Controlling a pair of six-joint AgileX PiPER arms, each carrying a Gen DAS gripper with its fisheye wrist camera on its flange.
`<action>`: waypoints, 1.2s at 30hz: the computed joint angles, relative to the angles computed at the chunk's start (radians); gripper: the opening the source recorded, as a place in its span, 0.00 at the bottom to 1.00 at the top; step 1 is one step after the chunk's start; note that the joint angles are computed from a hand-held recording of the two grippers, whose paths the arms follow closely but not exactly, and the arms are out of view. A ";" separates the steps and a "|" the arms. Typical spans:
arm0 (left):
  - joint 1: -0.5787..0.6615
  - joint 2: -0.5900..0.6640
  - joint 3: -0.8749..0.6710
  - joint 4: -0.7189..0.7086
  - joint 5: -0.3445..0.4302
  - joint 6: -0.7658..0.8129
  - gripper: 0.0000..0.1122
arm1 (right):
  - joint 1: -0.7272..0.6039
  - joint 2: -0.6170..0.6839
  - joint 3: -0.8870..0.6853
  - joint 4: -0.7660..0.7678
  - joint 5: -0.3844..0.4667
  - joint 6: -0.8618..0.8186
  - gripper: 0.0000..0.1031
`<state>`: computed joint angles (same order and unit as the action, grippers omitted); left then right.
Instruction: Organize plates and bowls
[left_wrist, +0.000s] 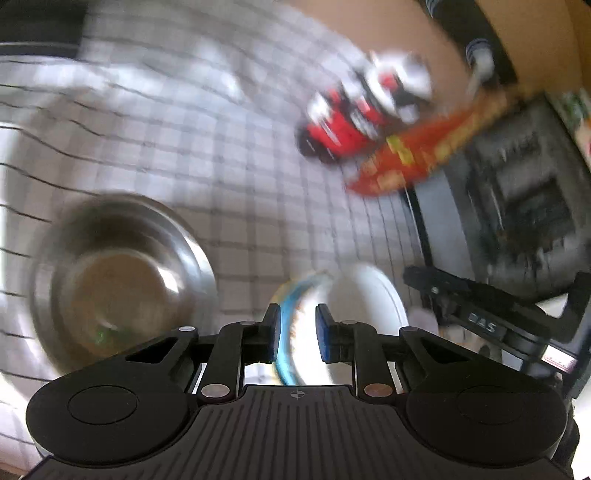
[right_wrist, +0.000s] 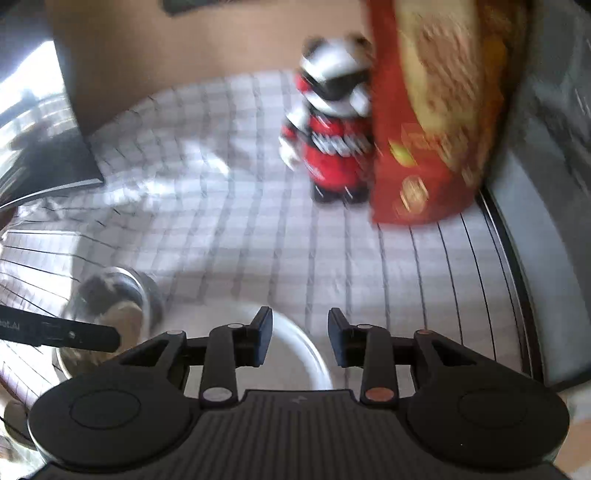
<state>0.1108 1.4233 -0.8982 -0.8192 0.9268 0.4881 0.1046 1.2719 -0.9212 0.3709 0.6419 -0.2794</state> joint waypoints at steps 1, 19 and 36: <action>0.050 -0.022 0.012 0.007 -0.006 0.007 0.21 | 0.030 0.017 -0.029 0.004 -0.001 0.001 0.35; 0.361 0.003 0.265 0.062 -0.291 0.195 0.24 | 0.522 0.669 -0.662 -0.400 0.248 0.376 0.48; 0.480 0.256 0.170 -0.090 -0.127 0.420 0.29 | 0.472 0.761 -0.679 -0.210 0.318 0.415 0.51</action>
<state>0.5910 1.6796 -0.7286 -0.9088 0.7999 0.9083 0.5770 2.0330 -1.6001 0.1610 0.9595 0.1359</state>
